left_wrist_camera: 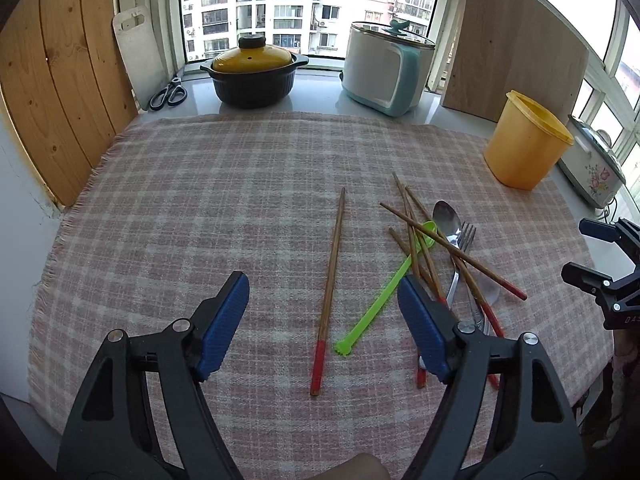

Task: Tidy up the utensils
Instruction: 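Close the left tool on a red-tipped chopstick while the right tool grasps another, then lift both held chopsticks and carry them over the yellow container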

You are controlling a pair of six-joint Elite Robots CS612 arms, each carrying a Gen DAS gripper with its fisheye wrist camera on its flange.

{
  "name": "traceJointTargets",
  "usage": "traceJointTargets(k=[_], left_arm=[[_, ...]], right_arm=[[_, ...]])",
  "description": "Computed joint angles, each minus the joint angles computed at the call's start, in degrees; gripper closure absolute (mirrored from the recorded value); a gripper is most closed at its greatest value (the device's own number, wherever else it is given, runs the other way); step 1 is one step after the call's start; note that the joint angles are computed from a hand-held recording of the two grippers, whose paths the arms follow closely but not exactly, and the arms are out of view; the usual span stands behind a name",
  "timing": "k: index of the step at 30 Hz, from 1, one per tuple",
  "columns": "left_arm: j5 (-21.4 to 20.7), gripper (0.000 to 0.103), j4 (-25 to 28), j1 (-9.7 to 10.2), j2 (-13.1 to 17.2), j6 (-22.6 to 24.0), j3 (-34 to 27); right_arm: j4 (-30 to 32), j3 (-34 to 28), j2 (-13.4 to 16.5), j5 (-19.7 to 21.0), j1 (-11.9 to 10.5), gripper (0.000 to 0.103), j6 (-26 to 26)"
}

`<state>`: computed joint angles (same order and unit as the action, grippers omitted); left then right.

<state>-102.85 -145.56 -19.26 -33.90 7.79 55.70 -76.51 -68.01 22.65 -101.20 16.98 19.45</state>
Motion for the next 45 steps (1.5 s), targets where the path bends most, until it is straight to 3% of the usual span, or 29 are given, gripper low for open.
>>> traceJointTargets(k=[1,4,5,7,13,21,31,37,39,45], left_arm=[[-1.1,0.038,2.1,0.11,0.8,-0.1,-1.4],[-3.3,0.051,7.4,0.26,2.8,-0.3,-5.1],[-3.5,0.053,8.6,0.26,3.3,0.0,-5.9],[-3.0,0.057,10.0,0.15,4.0,0.7,-7.2],[-3.4,0.069,16.5,0.18,6.7,2.4,-12.2],[-3.4,0.078,22.7,0.04,9.9,3.7,-18.2],[-1.4,0.082,28.7,-0.68,12.8,7.0,-23.8],[-0.5,0.083,29.1,-0.99,13.3,8.1,-24.8],[0.3,0.088,28.2,-1.17,13.1,8.7,-24.2],[-0.6,0.098,27.9,-1.0,13.1,8.8,-24.1]], right_arm=[[0.4,0.5,-0.2,1.2,-0.3,0.015,0.0],[0.8,2.1,-0.5,5.9,-1.0,0.027,-0.9],[1.0,2.8,-0.7,7.4,-1.2,0.028,-1.3],[1.1,4.1,-1.1,10.3,-1.7,0.041,-2.2],[2.1,9.0,-2.9,15.0,-2.2,0.066,-6.3],[2.3,13.0,-4.3,17.8,-2.4,0.073,-9.4],[2.6,16.2,-5.8,17.5,-2.5,0.079,-10.6],[2.6,18.8,-7.0,17.9,-2.5,0.086,-11.8],[2.6,19.5,-7.3,18.4,-2.5,0.094,-11.6],[2.6,19.3,-7.3,19.7,-2.6,0.098,-11.2]])
